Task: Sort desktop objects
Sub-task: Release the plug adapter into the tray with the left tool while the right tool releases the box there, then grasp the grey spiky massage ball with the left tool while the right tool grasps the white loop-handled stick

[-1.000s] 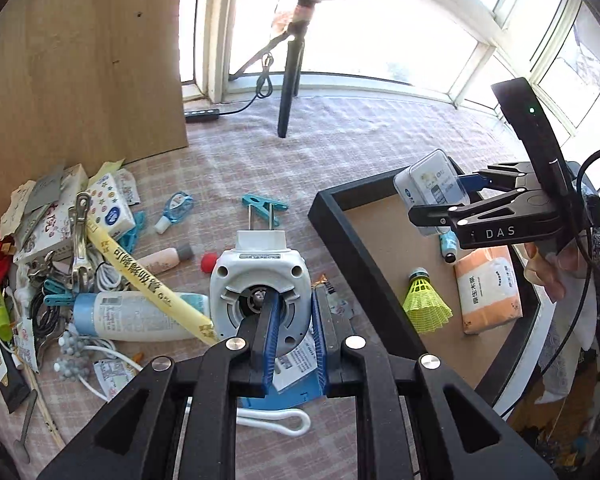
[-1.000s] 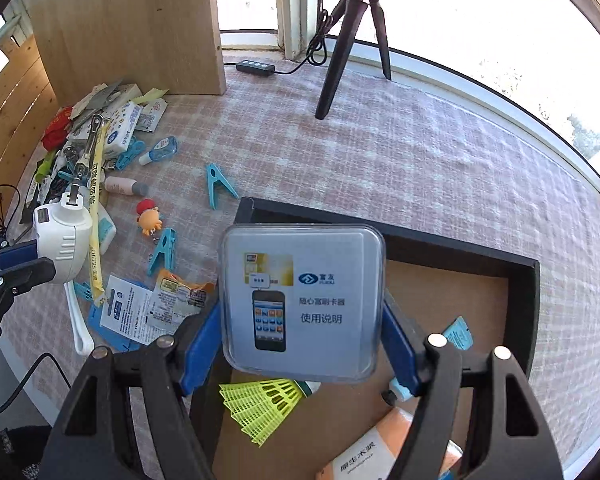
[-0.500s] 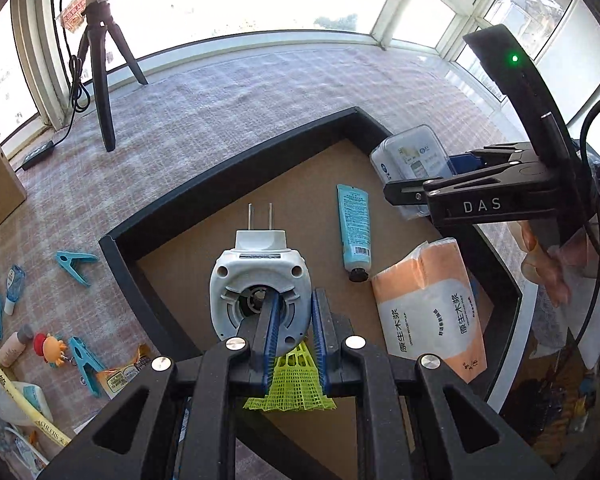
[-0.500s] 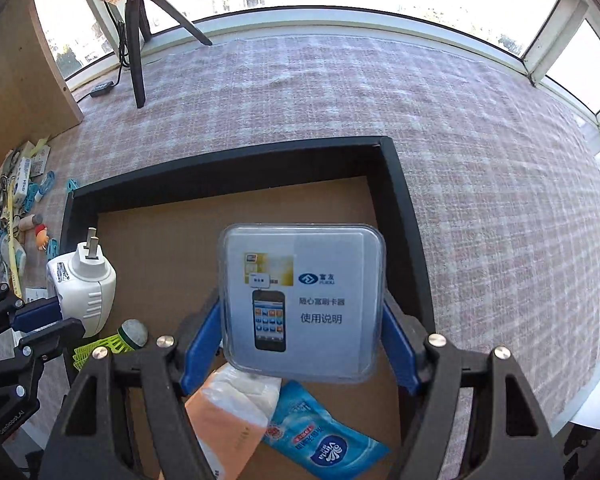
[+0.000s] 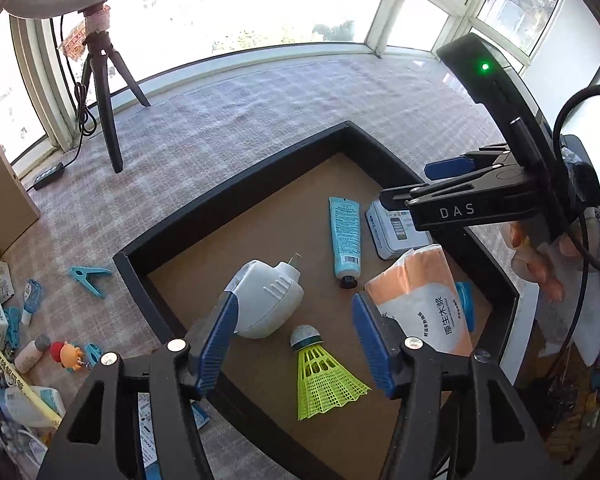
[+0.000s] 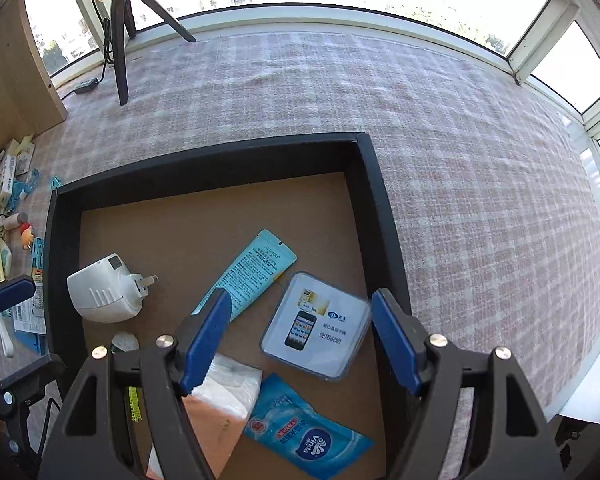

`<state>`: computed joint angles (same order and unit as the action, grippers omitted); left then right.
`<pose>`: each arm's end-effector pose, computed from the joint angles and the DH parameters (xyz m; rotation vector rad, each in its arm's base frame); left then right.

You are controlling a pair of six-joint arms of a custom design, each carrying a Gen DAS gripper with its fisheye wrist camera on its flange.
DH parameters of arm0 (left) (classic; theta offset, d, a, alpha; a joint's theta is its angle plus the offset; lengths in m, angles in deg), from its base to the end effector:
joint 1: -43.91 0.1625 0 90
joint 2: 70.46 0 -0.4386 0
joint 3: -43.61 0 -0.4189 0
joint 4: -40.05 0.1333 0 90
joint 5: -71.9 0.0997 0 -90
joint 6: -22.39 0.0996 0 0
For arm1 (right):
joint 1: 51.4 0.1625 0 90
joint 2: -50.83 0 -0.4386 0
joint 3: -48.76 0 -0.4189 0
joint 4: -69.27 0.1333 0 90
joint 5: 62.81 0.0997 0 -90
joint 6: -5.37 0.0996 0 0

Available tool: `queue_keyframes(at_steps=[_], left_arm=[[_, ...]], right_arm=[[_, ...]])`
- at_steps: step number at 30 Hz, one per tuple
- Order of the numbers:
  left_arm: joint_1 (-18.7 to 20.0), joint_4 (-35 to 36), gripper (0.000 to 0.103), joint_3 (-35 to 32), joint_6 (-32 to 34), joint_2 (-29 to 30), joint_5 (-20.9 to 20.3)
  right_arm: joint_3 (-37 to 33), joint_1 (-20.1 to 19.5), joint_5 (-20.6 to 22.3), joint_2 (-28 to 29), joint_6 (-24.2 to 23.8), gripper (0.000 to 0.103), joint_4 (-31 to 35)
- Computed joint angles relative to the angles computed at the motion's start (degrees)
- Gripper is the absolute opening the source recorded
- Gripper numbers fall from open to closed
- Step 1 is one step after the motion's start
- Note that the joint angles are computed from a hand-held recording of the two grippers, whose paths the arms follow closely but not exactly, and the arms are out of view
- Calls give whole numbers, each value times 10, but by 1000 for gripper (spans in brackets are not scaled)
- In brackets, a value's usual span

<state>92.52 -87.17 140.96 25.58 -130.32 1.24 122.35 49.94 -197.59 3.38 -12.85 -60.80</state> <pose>-0.3062 -0.5990 0.1924 1.0696 2.6063 -0.1508 0.2165 -0.7587 0.2564 0.4829 -2.2917 0.2274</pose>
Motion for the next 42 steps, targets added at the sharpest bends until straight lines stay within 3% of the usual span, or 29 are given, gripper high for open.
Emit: queue_keyframes(at_steps=[8, 14, 21, 27, 33, 42], left_arm=[[30, 18, 54, 1, -24, -46, 34], [80, 37, 51, -1, -56, -99, 79], [148, 46, 49, 10, -93, -168, 150], [200, 57, 49, 3, -109, -181, 163], [218, 47, 51, 6, -79, -175, 151], [240, 37, 48, -7, -67, -148, 146]], right_arm=[[11, 29, 40, 6, -32, 71, -18], [27, 64, 76, 19, -61, 70, -17], [27, 111, 138, 43, -89, 61, 40], [56, 145, 190, 69, -127, 59, 74], [71, 175, 181, 113, -166, 59, 88], [54, 179, 163, 162, -160, 59, 104]])
